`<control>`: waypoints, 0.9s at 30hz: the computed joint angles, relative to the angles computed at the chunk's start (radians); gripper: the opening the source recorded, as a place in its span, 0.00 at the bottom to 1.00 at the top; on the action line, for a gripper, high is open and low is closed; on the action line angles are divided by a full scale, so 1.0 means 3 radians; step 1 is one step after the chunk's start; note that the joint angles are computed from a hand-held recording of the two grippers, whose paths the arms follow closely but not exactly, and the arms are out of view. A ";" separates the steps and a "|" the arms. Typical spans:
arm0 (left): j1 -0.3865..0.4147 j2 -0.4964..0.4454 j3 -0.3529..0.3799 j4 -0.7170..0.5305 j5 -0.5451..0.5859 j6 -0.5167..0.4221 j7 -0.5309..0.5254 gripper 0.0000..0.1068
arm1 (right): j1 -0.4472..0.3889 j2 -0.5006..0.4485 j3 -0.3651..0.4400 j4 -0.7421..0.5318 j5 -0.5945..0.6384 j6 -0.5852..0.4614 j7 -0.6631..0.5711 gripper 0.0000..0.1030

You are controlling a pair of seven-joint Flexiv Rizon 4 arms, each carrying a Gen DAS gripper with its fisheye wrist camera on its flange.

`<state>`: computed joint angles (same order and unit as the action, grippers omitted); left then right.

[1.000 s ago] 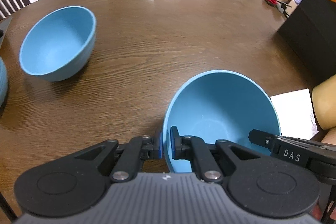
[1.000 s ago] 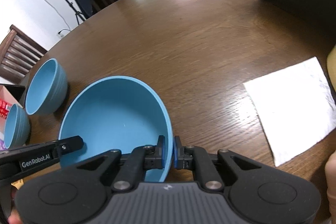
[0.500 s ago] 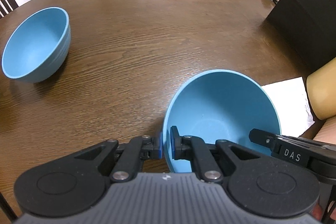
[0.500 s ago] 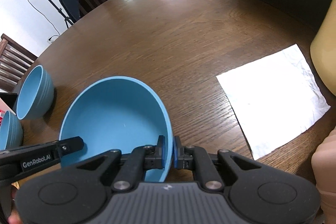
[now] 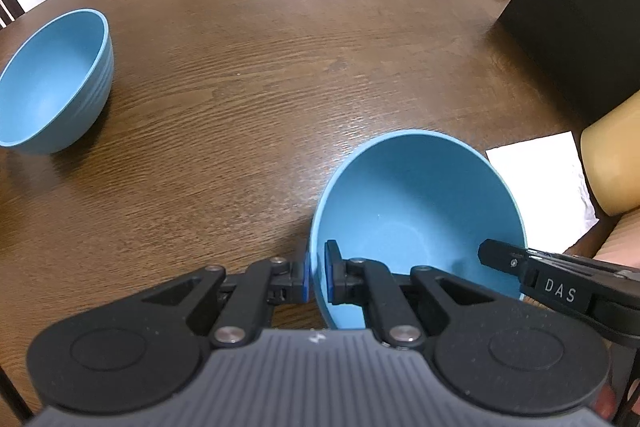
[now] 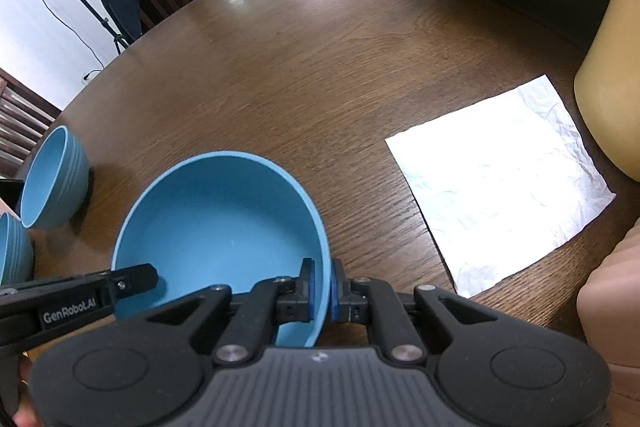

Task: Organize plates and bowls
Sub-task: 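Lower the held blue bowl onto the table with both grippers, then open both grippers to release the blue bowl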

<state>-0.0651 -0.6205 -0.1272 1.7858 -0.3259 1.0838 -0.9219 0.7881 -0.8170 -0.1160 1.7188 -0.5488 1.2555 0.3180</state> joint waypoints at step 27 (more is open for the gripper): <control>0.0313 0.0220 -0.0334 0.0350 -0.0448 0.0499 0.0382 0.75 | 0.0332 0.0255 -0.0474 0.0363 -0.0465 0.0234 0.0572 0.67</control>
<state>0.0288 -0.5546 -0.2275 1.8907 -0.4604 1.2334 -0.8073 0.8876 -0.7404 -0.2582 1.8277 -0.6882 1.3259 0.4896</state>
